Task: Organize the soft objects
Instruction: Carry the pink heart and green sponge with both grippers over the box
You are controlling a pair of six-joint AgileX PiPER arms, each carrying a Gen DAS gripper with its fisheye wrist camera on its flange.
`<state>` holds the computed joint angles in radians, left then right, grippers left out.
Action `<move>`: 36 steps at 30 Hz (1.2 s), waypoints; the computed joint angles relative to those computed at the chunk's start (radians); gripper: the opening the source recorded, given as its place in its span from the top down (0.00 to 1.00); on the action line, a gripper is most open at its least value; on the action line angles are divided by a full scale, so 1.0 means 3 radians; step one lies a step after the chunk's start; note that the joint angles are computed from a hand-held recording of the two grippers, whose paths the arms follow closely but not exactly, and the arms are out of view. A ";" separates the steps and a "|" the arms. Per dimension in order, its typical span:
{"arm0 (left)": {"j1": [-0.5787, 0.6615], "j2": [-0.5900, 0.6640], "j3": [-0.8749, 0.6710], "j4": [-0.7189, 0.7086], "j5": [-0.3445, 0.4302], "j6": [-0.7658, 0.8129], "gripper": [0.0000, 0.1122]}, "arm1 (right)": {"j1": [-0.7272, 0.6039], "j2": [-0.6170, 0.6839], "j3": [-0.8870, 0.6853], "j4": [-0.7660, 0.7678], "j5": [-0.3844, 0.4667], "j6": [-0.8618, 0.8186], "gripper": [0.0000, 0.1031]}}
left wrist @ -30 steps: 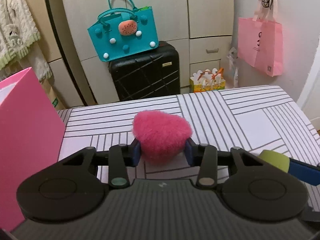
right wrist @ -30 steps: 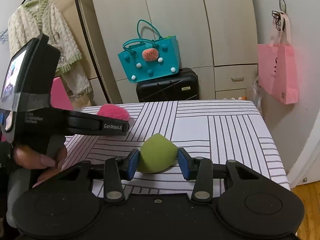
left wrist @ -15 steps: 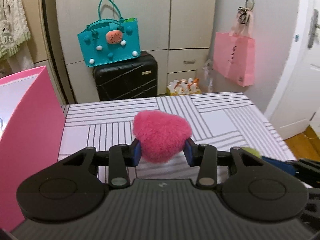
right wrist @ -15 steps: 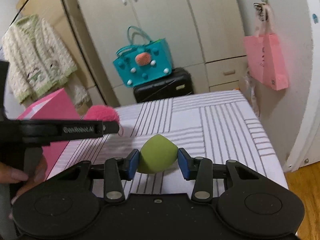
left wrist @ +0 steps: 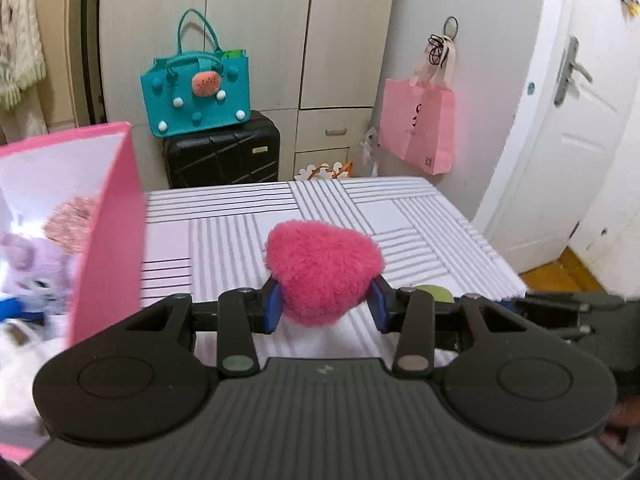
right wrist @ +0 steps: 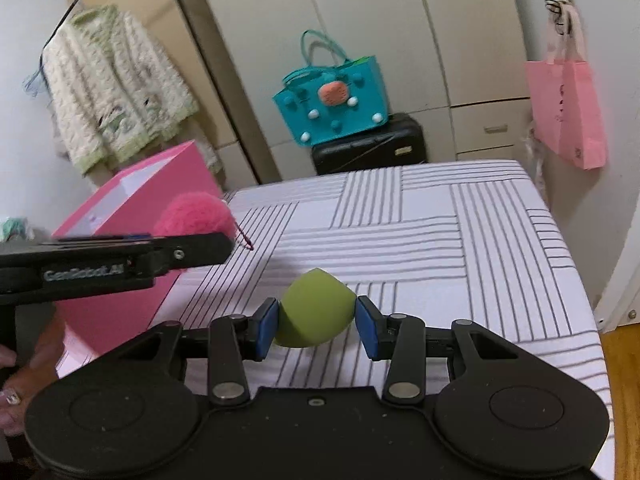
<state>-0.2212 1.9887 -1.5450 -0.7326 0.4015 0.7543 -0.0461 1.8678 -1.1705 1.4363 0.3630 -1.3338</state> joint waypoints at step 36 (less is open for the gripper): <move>0.1487 -0.0454 -0.0391 0.0037 0.1196 0.0619 0.61 | 0.0693 0.0768 -0.2828 -0.1915 0.1846 0.1964 0.54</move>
